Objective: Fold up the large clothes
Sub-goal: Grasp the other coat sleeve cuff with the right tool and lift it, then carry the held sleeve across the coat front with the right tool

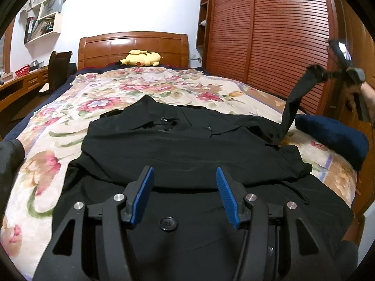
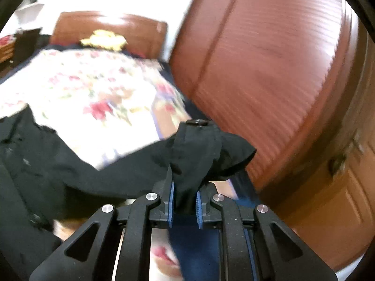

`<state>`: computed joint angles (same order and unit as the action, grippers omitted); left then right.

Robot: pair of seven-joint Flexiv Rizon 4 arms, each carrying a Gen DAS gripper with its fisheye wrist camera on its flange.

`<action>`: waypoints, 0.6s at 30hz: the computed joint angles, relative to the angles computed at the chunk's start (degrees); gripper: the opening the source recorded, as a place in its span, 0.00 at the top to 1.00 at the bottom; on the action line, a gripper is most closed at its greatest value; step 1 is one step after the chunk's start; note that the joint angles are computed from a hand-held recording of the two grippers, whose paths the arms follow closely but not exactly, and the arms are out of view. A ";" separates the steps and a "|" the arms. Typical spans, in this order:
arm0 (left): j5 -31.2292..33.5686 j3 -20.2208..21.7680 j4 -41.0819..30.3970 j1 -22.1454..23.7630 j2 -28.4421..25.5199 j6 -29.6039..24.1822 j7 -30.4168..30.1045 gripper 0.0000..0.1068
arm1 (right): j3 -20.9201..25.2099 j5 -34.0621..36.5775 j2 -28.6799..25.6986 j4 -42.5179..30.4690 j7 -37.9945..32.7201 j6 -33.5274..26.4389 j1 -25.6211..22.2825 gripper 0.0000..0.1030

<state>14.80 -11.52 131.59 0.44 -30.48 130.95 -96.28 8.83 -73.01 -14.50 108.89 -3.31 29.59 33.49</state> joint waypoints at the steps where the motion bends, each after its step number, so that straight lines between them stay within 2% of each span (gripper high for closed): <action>1: 0.32 0.03 0.42 0.42 0.27 0.32 -0.22 0.49 | 0.13 -1.03 -0.59 -1.51 -0.75 -0.36 0.84 0.89; 8: 2.00 1.42 3.23 2.69 2.14 2.88 -1.25 0.49 | -1.45 -5.94 -7.37 -12.12 -5.27 1.15 6.90 0.89; 18: 5.16 3.07 5.89 6.80 3.34 5.80 -3.41 0.49 | -6.86 -6.29 -18.48 -28.24 -13.11 10.23 15.34 0.90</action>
<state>19.96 -8.45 137.49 7.24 -27.14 136.75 -99.69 1.98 -79.30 -32.98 80.64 -16.43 39.82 48.83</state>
